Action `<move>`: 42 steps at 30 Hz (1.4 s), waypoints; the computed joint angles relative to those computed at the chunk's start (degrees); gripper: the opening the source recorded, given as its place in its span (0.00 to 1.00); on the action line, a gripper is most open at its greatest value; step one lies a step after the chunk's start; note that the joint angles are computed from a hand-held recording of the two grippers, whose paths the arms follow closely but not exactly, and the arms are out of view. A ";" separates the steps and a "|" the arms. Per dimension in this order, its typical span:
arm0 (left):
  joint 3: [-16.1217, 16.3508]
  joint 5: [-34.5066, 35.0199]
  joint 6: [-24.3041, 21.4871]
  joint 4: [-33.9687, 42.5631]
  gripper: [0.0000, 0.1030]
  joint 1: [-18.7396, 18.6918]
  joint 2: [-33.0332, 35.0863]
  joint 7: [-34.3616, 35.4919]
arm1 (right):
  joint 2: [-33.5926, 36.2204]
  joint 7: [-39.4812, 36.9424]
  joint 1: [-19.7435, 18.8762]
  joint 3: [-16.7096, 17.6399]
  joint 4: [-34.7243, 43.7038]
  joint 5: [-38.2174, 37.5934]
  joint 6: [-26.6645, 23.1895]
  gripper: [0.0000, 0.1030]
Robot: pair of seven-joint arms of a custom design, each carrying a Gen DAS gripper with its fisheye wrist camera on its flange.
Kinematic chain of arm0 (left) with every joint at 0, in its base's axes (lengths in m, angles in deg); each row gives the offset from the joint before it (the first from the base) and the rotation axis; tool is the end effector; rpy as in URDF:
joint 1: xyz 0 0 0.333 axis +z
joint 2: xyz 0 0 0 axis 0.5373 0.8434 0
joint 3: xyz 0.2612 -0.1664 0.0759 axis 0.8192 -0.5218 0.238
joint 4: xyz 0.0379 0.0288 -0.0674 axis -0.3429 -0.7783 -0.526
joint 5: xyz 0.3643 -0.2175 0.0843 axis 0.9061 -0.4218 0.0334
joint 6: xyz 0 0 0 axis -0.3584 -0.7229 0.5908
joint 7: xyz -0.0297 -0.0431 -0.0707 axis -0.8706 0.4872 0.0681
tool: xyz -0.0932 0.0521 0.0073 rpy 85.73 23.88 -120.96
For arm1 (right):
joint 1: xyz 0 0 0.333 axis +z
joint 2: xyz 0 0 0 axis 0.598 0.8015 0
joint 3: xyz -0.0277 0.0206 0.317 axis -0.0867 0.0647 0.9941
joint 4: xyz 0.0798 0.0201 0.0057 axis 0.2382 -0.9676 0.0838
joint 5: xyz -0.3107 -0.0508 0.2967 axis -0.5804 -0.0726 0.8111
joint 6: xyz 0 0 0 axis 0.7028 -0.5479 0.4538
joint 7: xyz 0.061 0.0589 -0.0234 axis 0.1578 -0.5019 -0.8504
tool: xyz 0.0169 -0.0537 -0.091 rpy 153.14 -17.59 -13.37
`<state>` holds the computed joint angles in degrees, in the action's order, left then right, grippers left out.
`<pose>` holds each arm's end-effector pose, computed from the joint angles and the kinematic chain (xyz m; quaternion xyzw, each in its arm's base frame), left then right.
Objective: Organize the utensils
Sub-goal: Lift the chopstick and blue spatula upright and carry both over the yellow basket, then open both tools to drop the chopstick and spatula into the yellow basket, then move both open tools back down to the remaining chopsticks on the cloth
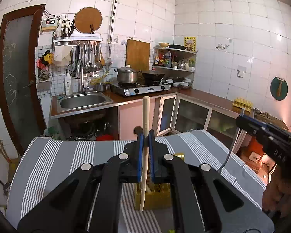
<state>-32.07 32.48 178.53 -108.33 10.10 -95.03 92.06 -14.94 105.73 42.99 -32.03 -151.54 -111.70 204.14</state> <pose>0.5144 -0.1593 0.6703 -0.4615 0.6799 -0.5002 0.2731 0.4505 0.2923 0.6578 -0.5709 0.5401 -0.4108 0.4622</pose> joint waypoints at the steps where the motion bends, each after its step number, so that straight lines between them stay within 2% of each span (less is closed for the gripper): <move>1: 0.47 -0.63 -0.01 0.84 0.04 -0.69 0.72 0.60 | 0.74 0.05 -0.18 0.02 0.73 -0.28 0.17 0.07; 4: 0.95 -2.98 1.01 3.07 0.04 -2.03 2.93 2.92 | 2.99 0.22 0.00 -0.26 2.78 -1.38 -0.01 0.07; 10: -1.47 -4.78 4.69 6.12 0.04 -0.81 7.45 5.13 | 7.19 1.17 2.47 -2.32 6.25 -4.15 -0.94 0.07; 12: -1.04 -7.30 4.72 7.13 0.04 -1.54 8.57 7.08 | 8.30 1.70 3.40 -3.16 6.99 -4.82 -1.46 0.07; 22: -4.73 -11.83 2.71 8.87 0.04 3.16 11.39 7.54 | 12.16 1.54 6.79 -6.74 9.04 -4.60 -1.74 0.07; 24: -5.64 -11.39 2.61 8.77 0.05 4.30 11.89 6.33 | 13.44 0.21 7.46 -7.45 9.72 -3.15 -1.73 0.07; 26: -6.45 -9.37 1.49 8.68 0.04 5.87 12.70 3.30 | 14.81 -4.02 8.38 -8.59 10.10 1.51 -0.89 0.07; 27: -6.80 -8.36 1.01 8.57 0.06 6.62 12.98 1.92 | 15.40 -5.22 8.68 -8.92 10.26 3.06 -0.69 0.08; 28: -7.35 -5.81 0.52 8.38 0.21 7.78 13.28 -0.99 | 15.63 -5.05 8.83 -9.05 10.37 3.01 -0.89 0.08; 29: -7.47 -5.29 0.27 8.17 0.31 8.38 13.34 -2.38 | 15.78 -5.29 8.98 -9.30 10.33 3.27 -0.53 0.08; 30: -7.41 -6.03 0.44 7.94 0.46 8.53 13.22 -2.49 | 15.57 -4.17 8.95 -9.43 10.07 2.38 -0.18 0.08; 31: -7.37 -6.13 0.96 7.50 0.51 8.92 12.96 -3.21 | 15.37 -3.20 8.86 -9.57 9.84 1.71 0.18 0.09; 33: -7.19 -5.79 1.54 7.06 0.51 9.28 12.60 -3.58 | 14.93 -2.18 8.65 -9.87 9.33 1.70 1.24 0.19; 38: -6.21 -5.71 2.79 4.72 0.51 9.22 10.55 -2.99 | 12.25 1.09 7.75 -9.19 6.84 -0.76 0.77 0.19; 42: -4.70 -4.48 4.08 0.90 0.51 7.99 7.49 -2.79 | 8.31 -0.05 6.79 -8.42 2.68 0.98 -0.12 0.19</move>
